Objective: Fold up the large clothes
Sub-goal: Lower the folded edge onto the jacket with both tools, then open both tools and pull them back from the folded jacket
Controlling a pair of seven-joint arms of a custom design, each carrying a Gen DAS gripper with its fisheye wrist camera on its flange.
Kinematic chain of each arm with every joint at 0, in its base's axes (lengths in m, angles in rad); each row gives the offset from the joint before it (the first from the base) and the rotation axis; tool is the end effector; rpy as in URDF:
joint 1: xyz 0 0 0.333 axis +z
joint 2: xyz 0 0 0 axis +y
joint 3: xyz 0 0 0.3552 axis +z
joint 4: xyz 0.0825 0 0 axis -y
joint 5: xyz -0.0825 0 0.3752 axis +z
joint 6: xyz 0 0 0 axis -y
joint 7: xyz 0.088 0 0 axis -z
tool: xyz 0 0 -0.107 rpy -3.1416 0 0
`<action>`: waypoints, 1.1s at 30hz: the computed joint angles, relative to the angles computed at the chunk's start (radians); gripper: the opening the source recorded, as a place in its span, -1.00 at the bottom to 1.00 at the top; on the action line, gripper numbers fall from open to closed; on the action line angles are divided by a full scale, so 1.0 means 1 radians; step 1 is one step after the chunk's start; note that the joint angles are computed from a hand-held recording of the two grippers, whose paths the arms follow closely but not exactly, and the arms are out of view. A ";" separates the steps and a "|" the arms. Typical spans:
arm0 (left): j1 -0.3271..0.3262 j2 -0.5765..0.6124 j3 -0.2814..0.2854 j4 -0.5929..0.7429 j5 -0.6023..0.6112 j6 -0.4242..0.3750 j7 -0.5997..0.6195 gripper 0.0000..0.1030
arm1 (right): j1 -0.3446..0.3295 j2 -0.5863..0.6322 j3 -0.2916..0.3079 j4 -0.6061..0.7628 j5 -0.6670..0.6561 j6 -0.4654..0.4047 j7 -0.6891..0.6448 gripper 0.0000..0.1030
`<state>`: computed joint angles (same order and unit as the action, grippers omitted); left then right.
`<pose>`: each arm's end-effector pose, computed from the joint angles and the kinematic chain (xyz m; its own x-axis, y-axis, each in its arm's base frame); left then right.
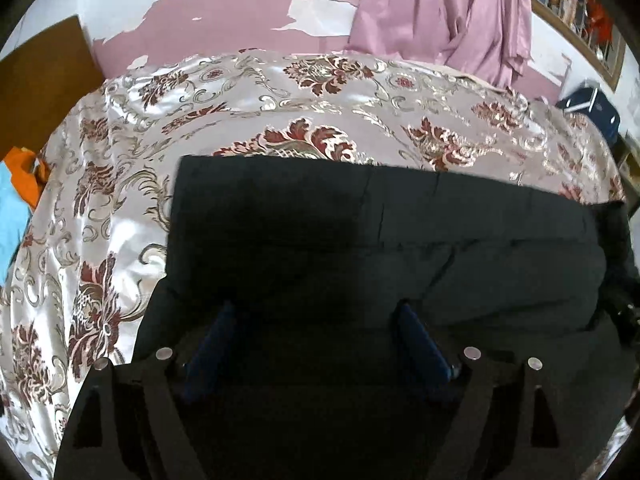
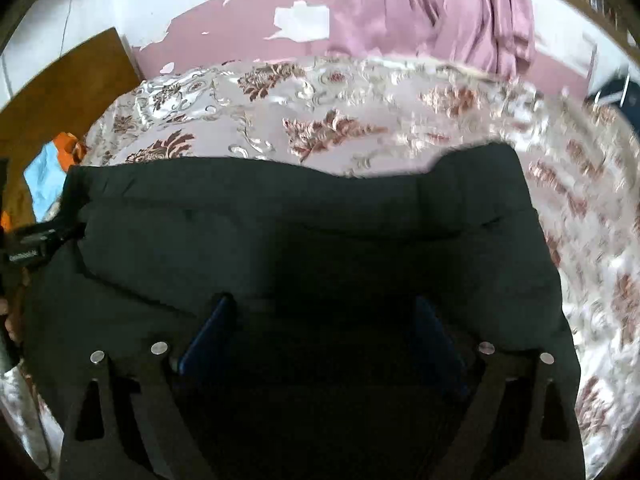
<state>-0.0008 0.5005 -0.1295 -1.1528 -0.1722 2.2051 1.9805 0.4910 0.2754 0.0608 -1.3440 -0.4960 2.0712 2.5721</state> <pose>0.7500 -0.0746 0.6143 -0.4317 -0.9020 0.0087 -0.7487 0.3529 -0.5611 0.5963 0.3299 0.6648 -0.2859 -0.9554 -0.0741 -0.7565 0.2725 -0.5945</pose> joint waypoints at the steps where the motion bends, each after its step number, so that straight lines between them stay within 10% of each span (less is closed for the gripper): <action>1: -0.001 -0.013 0.003 -0.029 0.006 0.021 0.002 0.73 | -0.005 -0.001 0.001 -0.018 0.015 0.019 -0.001 0.72; 6: -0.005 -0.026 0.017 -0.022 0.036 0.000 -0.035 0.73 | 0.027 0.089 -0.010 0.110 -0.007 -0.097 -0.042 0.80; 11: 0.067 -0.125 -0.006 -0.127 -0.069 0.011 0.045 0.71 | 0.031 -0.086 0.000 -0.098 -0.039 0.079 0.078 0.81; 33: 0.147 -0.673 0.131 -0.676 -0.234 -0.013 0.357 0.74 | 0.073 -0.493 0.273 -0.482 -0.193 -0.041 0.426 0.81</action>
<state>0.1466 -0.1721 0.0018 -1.8289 -0.4063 2.1923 2.3376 0.5639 -0.2180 0.3340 -1.8260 -0.6891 2.0300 2.9983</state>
